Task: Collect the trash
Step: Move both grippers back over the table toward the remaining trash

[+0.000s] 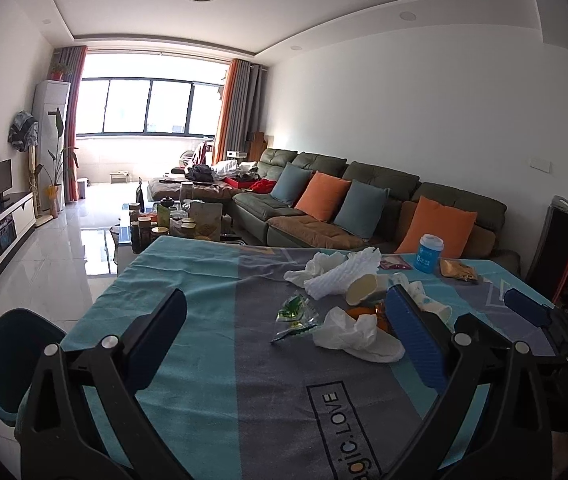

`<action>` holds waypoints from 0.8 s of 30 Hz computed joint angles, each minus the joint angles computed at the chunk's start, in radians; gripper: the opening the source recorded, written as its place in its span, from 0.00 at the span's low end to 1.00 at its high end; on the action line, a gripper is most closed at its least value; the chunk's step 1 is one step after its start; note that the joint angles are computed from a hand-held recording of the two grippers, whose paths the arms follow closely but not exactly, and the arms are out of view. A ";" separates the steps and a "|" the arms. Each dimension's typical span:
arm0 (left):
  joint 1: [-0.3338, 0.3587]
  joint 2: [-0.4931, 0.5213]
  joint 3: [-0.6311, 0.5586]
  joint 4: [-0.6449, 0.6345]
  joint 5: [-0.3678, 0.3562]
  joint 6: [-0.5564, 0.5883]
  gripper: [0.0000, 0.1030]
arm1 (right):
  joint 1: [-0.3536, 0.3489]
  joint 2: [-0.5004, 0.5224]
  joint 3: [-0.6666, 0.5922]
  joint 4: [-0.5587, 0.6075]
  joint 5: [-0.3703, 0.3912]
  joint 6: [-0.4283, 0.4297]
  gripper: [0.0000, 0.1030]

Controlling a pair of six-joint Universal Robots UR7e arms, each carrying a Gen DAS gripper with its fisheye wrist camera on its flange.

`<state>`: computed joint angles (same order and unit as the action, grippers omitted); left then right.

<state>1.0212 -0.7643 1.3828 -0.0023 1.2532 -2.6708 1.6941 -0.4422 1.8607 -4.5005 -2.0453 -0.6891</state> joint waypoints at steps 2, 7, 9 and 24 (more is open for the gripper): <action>0.014 0.012 -0.017 0.020 0.006 0.003 0.95 | -0.003 0.003 0.006 -0.014 -0.019 -0.008 0.93; 0.037 0.055 -0.087 0.099 -0.001 -0.004 0.95 | 0.002 -0.002 0.006 -0.017 -0.063 -0.027 0.93; 0.042 0.072 -0.111 0.117 -0.005 -0.001 0.95 | 0.001 -0.004 0.001 -0.019 -0.070 -0.039 0.93; 0.052 0.146 -0.226 0.226 -0.027 0.019 0.95 | 0.002 -0.006 -0.057 0.088 -0.107 -0.068 0.93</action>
